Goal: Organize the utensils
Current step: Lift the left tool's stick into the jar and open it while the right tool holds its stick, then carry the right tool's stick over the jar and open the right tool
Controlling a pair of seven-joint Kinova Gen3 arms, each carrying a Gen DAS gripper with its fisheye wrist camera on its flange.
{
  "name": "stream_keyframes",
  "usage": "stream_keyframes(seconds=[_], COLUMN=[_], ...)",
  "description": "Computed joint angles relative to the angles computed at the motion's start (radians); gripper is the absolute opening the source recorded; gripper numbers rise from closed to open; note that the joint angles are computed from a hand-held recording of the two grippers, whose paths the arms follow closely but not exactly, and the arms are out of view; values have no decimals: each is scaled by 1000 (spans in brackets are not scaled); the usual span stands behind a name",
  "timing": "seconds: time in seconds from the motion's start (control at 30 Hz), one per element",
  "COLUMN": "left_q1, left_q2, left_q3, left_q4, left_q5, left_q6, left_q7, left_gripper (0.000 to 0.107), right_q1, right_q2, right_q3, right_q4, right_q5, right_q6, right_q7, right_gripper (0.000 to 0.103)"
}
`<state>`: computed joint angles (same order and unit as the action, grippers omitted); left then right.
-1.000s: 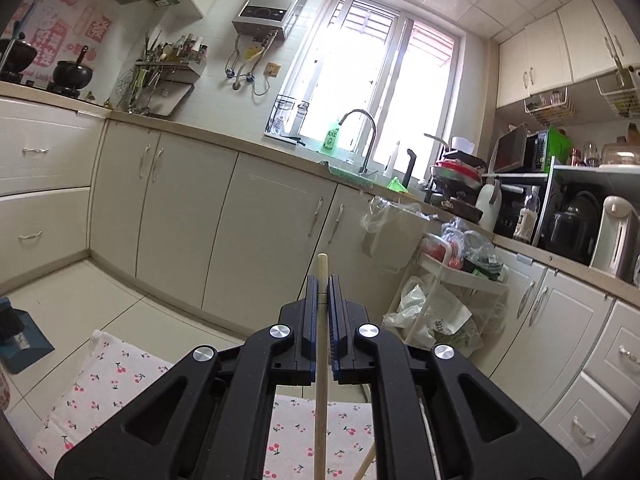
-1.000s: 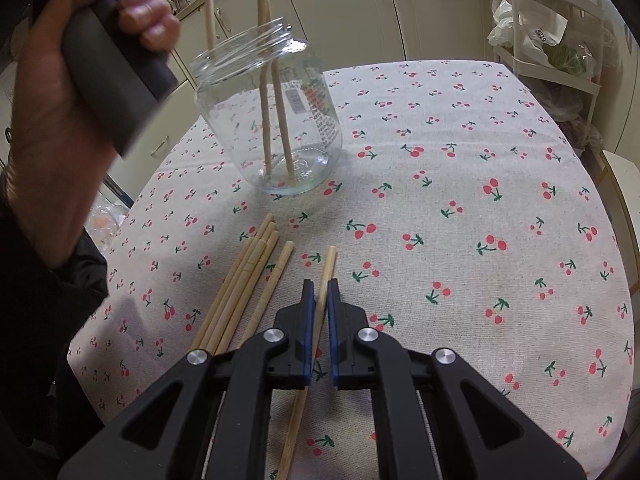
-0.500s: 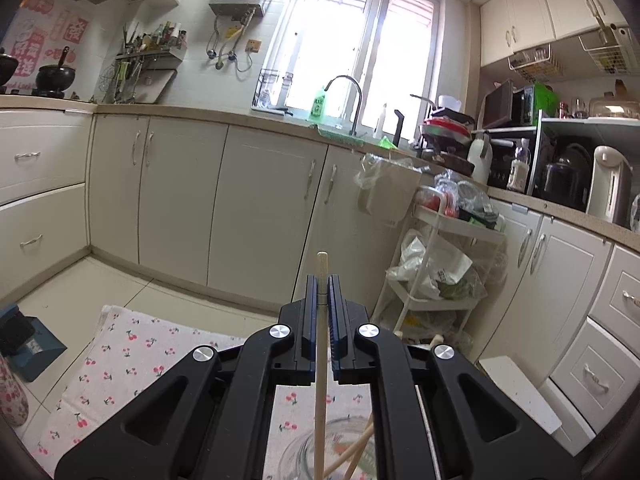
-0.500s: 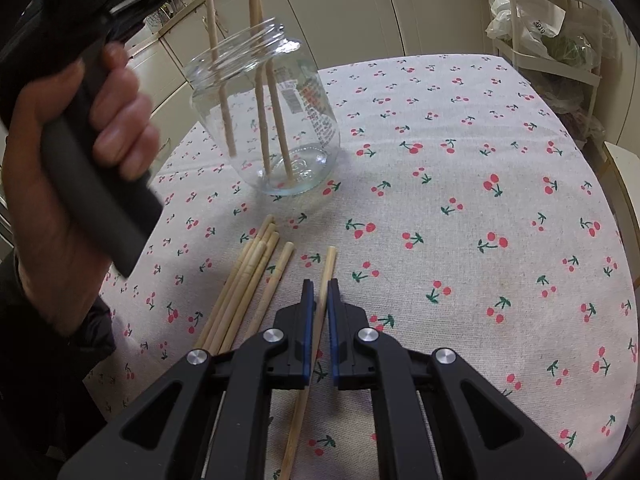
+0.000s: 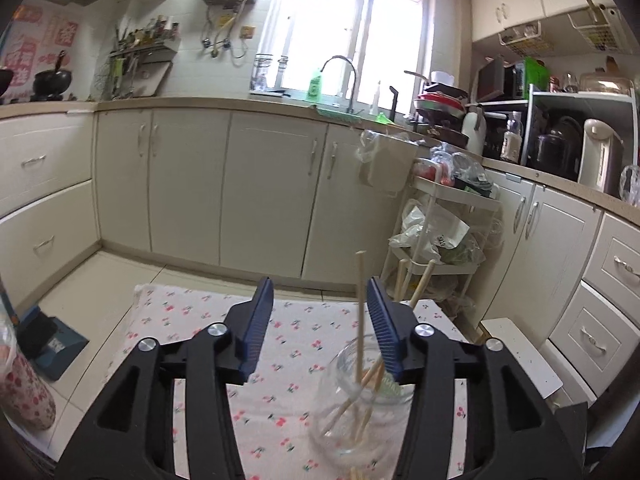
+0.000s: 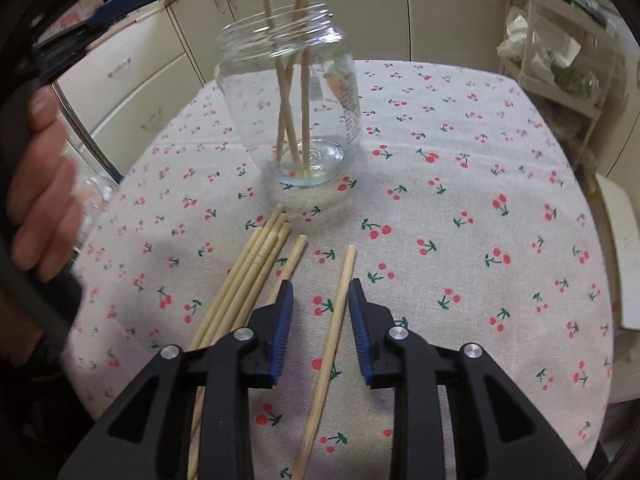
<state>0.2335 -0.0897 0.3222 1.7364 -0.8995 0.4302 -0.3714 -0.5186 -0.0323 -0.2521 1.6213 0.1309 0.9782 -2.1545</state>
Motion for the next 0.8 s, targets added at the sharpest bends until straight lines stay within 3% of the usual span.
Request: stream_keyframes(seconds=[0.23,0.33,0.43,0.5,0.63,0.8], left_q1=[-34,-61,-100,-129,-175,-217], left_q2=[-96,-116,-138,-147,-148,-146], left_q3=[-62,-60,-49,-40,-28,-6], left_q4=[100,136,176,200,232,240], left_q5=[229,302,354,381,441,491], left_q6=[31,69,69,57,35,15], left_q7=[-119,-141,-140,-140,-165,-172], left_gripper=[61,62,66,69,70,71], right_q1=[-87,-169,-214,-176,-9,193], right_q2=[40,27,-43,-99,-180,-195], right_q3=[-57,12,144,173,114,-28], right_q4=[-30,8,69,97,124,105], right_q5=[241,265,159,77,-29,75], right_q6=[94,45,-77,-158,-321,-524], right_q7=[-123,-123,-197,-185,-161,-318], right_gripper=[14,6,5,5,5,5])
